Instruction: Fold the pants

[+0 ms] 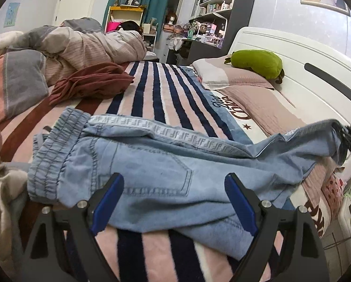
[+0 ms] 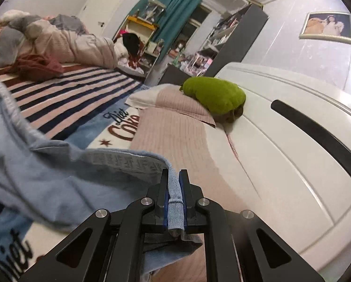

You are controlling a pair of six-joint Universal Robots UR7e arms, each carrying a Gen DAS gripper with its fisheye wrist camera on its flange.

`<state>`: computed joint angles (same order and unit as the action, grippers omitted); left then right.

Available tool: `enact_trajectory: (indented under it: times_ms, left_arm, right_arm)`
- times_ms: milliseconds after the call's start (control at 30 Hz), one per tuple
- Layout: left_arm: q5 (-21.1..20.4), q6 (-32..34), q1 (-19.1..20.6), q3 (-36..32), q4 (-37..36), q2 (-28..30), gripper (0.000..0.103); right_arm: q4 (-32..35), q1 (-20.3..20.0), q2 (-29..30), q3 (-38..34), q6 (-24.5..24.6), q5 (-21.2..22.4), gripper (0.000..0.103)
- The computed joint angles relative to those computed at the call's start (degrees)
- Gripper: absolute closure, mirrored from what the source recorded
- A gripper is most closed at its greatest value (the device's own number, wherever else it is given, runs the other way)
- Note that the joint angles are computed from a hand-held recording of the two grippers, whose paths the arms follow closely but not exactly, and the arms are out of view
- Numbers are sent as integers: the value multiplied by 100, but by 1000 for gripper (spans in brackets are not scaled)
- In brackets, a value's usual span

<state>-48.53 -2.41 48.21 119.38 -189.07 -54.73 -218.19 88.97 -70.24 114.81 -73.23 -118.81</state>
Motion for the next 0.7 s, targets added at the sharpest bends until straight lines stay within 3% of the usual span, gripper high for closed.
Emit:
enact_trajectory:
  times_ms: [200,233,267,300,367,400,467,600,700]
  left_arm:
    - [131,146,175,-413,84,353,18]
    - [151,151,207,-469,91,403,18]
    - [173,150,239,-524,95,455,18]
    - [190,146,276,-583,91,511,18]
    - [189,156,342,-680,94,594,18]
    - [199,161,368,-729,105,633,18]
    - [241,184,403,-809,89,708,18]
    - [297,205,401,-863,24,767,18]
    - [256,143,375,-822,-4,716,18]
  right_arm:
    - [2085,-111,129,-1250,952,-534,100]
    - [2387,-164,149,-1396,1148,-567,97]
    - [2733,-231,180,-1581,1404,-564,87]
    - [2849,-277,216,-1685,1517,-575,80]
    - [3033,-392,244,-1836,1764,-453,55]
    - [3117,-443,234,-1892,1914,-361,52]
    - [3104,-499,229,-1983,2144,-285,51]
    - [2492,-470,307,-2124,1950,-300,51]
    - [2528,-462,11,-1959,2199,101,47]
